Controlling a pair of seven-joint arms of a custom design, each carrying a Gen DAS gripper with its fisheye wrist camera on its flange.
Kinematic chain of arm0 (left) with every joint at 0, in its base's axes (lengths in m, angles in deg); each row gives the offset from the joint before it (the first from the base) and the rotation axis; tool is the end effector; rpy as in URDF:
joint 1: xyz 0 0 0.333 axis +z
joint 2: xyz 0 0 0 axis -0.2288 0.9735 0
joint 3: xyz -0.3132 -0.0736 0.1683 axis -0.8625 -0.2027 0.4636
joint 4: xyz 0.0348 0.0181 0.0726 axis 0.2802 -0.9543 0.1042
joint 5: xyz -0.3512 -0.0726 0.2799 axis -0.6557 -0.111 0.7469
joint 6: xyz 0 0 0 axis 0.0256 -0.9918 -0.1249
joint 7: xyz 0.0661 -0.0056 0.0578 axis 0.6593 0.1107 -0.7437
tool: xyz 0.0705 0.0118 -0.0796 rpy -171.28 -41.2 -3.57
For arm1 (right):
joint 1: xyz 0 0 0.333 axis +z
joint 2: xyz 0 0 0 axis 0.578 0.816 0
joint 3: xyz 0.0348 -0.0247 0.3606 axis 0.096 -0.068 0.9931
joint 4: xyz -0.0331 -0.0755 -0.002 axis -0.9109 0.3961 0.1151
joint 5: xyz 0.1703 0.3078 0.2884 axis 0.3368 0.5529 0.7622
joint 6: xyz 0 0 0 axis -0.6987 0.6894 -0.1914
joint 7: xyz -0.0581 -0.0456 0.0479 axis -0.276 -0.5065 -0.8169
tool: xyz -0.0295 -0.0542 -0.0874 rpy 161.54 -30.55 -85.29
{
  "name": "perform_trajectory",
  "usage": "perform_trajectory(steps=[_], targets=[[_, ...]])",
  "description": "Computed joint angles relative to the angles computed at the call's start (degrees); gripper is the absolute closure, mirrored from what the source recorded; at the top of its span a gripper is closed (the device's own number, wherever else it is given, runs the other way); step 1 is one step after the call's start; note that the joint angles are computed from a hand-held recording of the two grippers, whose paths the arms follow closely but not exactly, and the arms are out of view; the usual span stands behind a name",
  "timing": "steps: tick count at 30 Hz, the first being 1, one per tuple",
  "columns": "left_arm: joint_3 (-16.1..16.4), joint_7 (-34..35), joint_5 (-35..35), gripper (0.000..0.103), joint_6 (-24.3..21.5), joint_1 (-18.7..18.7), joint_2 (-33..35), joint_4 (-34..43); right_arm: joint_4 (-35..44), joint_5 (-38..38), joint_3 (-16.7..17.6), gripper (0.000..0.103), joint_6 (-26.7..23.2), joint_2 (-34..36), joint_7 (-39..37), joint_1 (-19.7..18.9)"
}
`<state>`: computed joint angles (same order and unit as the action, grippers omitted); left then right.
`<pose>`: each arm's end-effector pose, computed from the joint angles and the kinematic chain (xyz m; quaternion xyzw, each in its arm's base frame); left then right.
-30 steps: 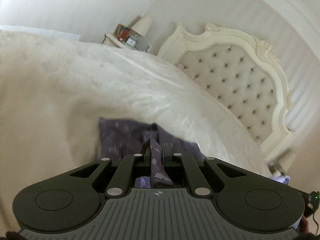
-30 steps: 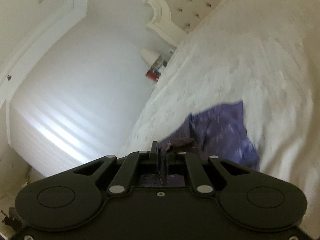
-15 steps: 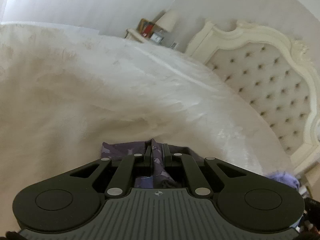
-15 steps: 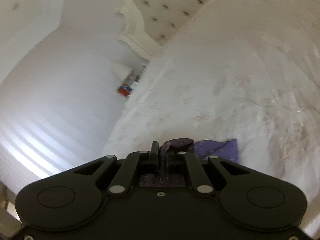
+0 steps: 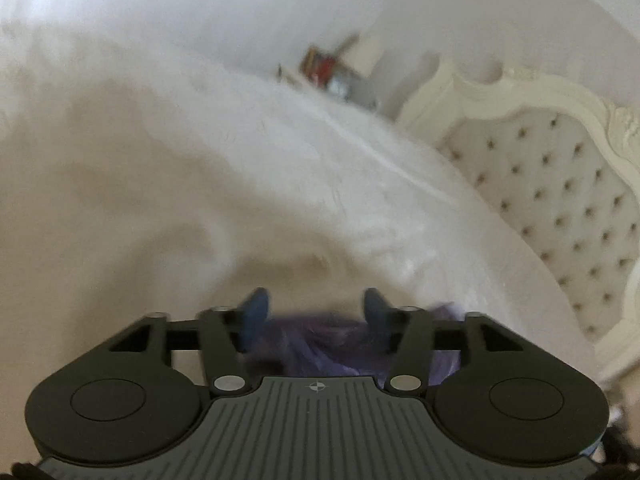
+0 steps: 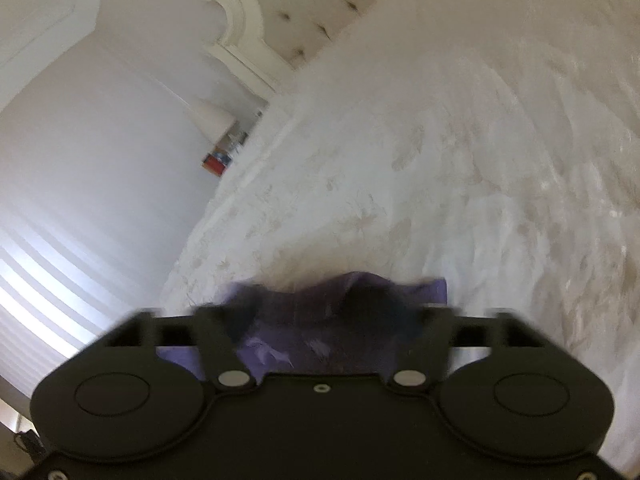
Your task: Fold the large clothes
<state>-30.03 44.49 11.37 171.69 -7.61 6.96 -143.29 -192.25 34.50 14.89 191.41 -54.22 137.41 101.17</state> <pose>0.3299 -0.1107 0.5484 -0.7586 0.3964 -0.4546 0.2465 0.4837 -0.0368 0.4743 -0.4766 0.6777 -0.0315 0.5591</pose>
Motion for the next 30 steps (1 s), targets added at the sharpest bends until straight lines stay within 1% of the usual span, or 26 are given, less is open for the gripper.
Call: perform_trajectory(steps=[1, 3, 5, 7, 8, 10, 13, 15, 16, 18, 20, 22, 23, 25, 26, 28, 30], targets=[[-0.5, 0.2, 0.6, 0.048, -0.3, 0.7, -1.5, -0.2, -0.3, -0.3, 0.5, 0.017, 1.2, 0.4, -0.3, -0.5], [-0.3, 1.3, 1.6, 0.045, -2.2, 0.3, -4.0, -0.3, -0.7, -1.6, 2.1, 0.017, 1.4, 0.9, -0.9, -2.2], [0.1, 3.7, 3.0, 0.044, -4.5, -1.4, -6.3, -0.4, -1.5, -3.2, 4.3, 0.018, 1.3, 1.0, -1.8, -4.0], [-0.1, 6.9, 5.0, 0.042, -8.8, -4.3, -8.7, -0.3, -2.8, -5.0, 6.9, 0.017, -0.2, 0.1, -3.5, -6.2], [-0.3, 8.3, 5.8, 0.040, -10.8, -6.0, -9.9, -0.3, -3.7, -5.8, 8.6, 0.018, -1.1, -0.1, -4.5, -7.5], [-0.8, 11.2, 7.0, 0.040, -14.2, -10.2, -11.6, -0.7, -5.7, -7.0, 13.2, 0.018, -3.7, -0.4, -6.9, -11.0], [-2.9, 14.1, 8.6, 0.040, -18.6, -15.6, -13.7, -1.3, -9.3, -8.9, 20.1, 0.018, -7.0, -1.5, -11.2, -15.6], [-4.3, 15.9, 9.8, 0.040, -20.3, -18.6, -13.8, -1.7, -11.7, -10.2, 24.2, 0.018, -9.0, -2.8, -14.3, -17.8], [-4.7, 17.1, 10.5, 0.040, -20.9, -20.1, -13.5, -1.8, -12.7, -10.8, 25.5, 0.018, -9.9, -3.4, -15.9, -18.6], [-5.9, 18.1, 11.5, 0.040, -21.5, -21.3, -12.0, -1.7, -13.6, -11.4, 29.0, 0.019, -12.2, -3.1, -18.1, -20.0], [-6.2, 17.6, 11.7, 0.040, -21.9, -21.6, -10.4, -1.6, -13.5, -11.0, 32.0, 0.019, -13.4, -0.9, -18.7, -21.1], [-6.3, 16.3, 12.0, 0.040, -22.5, -20.6, -9.2, -1.4, -12.1, -9.9, 34.9, 0.019, -14.2, 2.8, -18.1, -22.5], [-6.5, 15.1, 12.2, 0.039, -22.3, -19.5, -8.8, -1.2, -11.0, -9.4, 36.1, 0.020, -14.2, 5.1, -17.9, -23.2], [-6.7, 12.7, 12.5, 0.038, -21.9, -17.0, -7.6, -0.5, -9.0, -8.2, 38.0, 0.019, -12.5, 9.8, -17.6, -24.4], [-6.0, 11.9, 12.6, 0.038, -22.3, -16.5, -8.0, -0.6, -7.9, -7.5, 39.2, 0.019, -12.5, 11.3, -17.1, -25.3], [-5.3, 9.8, 12.4, 0.037, -22.7, -14.8, -7.4, -0.1, -4.8, -5.2, 40.2, 0.018, -12.8, 15.0, -16.4, -25.8], [-3.8, 8.5, 11.8, 0.036, -22.1, -14.1, -6.5, -0.2, -2.0, -2.8, 40.9, 0.017, -13.0, 18.6, -15.7, -26.0]])
